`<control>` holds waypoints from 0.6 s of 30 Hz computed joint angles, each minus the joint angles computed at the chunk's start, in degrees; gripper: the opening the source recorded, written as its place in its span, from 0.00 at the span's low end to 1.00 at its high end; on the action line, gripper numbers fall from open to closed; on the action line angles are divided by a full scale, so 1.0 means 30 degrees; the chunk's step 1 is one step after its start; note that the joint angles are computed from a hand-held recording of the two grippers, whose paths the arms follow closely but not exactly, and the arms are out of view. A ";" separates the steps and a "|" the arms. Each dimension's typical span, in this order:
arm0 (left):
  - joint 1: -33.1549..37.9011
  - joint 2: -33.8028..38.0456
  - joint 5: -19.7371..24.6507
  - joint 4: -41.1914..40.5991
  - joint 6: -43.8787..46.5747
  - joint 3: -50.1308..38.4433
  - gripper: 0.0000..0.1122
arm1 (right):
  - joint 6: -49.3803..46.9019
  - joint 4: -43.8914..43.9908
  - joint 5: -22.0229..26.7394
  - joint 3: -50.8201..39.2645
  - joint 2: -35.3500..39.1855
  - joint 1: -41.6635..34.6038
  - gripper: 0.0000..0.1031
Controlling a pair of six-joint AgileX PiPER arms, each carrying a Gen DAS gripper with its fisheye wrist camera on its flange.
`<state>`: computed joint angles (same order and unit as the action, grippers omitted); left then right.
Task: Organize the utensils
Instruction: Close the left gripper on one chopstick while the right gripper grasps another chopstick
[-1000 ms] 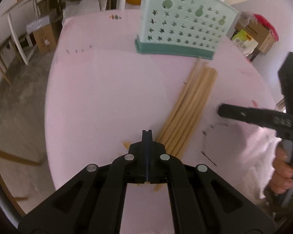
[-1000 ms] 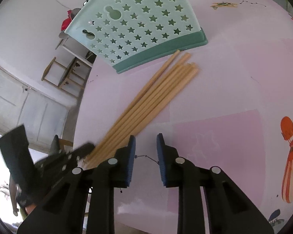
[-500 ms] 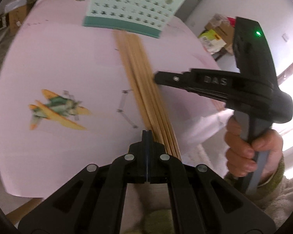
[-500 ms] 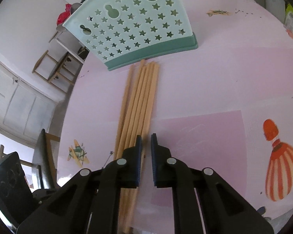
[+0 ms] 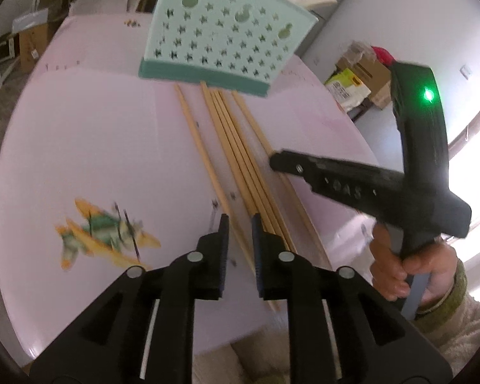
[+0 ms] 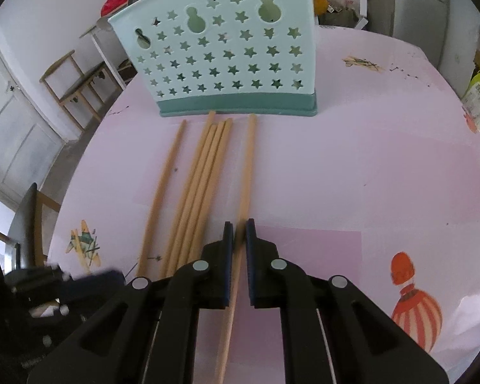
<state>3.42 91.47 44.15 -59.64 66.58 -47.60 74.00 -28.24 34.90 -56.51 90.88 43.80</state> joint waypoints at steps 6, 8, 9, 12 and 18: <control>-0.1493 0.0845 -0.2881 0.0344 -0.0322 -0.1282 0.15 | -0.0020 -0.0161 -0.0355 0.0595 -0.0472 -0.0246 0.07; -0.2016 0.1271 -0.3517 0.0696 -0.0732 -0.1762 0.15 | 0.0197 -0.0395 -0.0406 0.0679 -0.0474 -0.0152 0.07; -0.2237 0.1429 -0.3794 0.0992 -0.1015 -0.1961 0.15 | 0.0204 -0.0459 -0.0453 0.0655 -0.0416 -0.0168 0.07; -0.2597 0.1893 -0.4006 0.1387 -0.1549 -0.2515 0.15 | 0.0357 -0.0581 -0.0582 0.0687 -0.0406 -0.0147 0.07; -0.3578 0.2413 -0.5663 0.2490 -0.2928 -0.2962 0.14 | 0.0645 -0.0852 -0.1105 0.1045 -0.0563 -0.0300 0.07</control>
<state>-7.31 98.71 27.16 -52.17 57.79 -56.48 75.93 -30.79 31.58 -53.38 89.19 42.90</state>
